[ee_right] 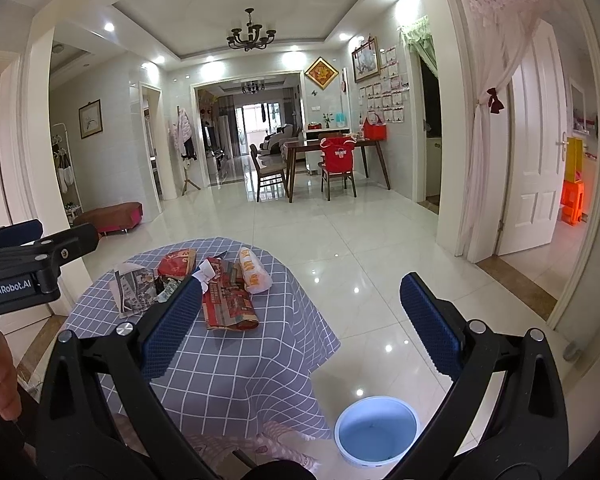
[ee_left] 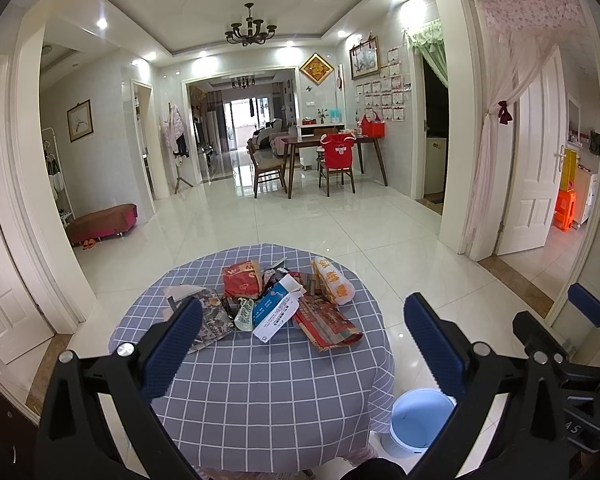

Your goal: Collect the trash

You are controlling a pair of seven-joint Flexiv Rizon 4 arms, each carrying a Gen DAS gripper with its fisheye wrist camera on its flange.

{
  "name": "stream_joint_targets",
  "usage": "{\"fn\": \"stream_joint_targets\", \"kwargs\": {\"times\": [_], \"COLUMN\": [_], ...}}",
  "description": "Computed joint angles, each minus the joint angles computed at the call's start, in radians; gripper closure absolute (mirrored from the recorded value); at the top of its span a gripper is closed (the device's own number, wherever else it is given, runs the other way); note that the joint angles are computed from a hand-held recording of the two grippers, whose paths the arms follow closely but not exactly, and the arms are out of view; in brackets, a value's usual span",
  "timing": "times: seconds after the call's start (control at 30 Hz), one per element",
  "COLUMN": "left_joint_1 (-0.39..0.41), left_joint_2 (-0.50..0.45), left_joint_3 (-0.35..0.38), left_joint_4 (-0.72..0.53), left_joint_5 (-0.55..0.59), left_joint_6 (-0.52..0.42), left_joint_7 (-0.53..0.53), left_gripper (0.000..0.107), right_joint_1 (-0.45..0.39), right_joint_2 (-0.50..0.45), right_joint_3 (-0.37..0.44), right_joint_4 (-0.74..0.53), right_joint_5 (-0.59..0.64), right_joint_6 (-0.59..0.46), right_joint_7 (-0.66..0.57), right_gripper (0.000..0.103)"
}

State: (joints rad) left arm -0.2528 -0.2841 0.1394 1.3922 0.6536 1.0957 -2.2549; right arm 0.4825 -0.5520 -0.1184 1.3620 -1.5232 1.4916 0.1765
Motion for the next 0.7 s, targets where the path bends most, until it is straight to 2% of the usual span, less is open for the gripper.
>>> {"fn": "stream_joint_targets", "kwargs": {"times": [0.23,0.3,0.53,0.7], "left_joint_1": [-0.003,-0.011,-0.003,0.009], "left_joint_2": [0.008,0.039,0.076,0.083], "left_joint_3": [0.000,0.000,-0.024,-0.041], "left_joint_4": [0.001,0.020,0.043,0.049], "left_joint_5": [0.005,0.015,0.062,0.079], "left_joint_6": [-0.009,-0.020,-0.048,-0.059], "left_joint_7": [-0.004,-0.010,-0.048,-0.061], "left_gripper": [0.008,0.008,0.008,0.008], "right_joint_1": [-0.001,-0.003,-0.025,-0.030], "right_joint_2": [0.011,0.018,0.036,0.029], "right_joint_3": [0.005,0.008,0.037,0.049], "right_joint_4": [0.009,0.013,0.024,0.017], "right_joint_5": [-0.010,-0.021,-0.076,-0.068], "right_joint_6": [0.000,0.002,0.009,0.012], "right_joint_7": [0.005,0.013,0.050,0.036], "right_gripper": [0.006,0.006,0.006,0.006]}}
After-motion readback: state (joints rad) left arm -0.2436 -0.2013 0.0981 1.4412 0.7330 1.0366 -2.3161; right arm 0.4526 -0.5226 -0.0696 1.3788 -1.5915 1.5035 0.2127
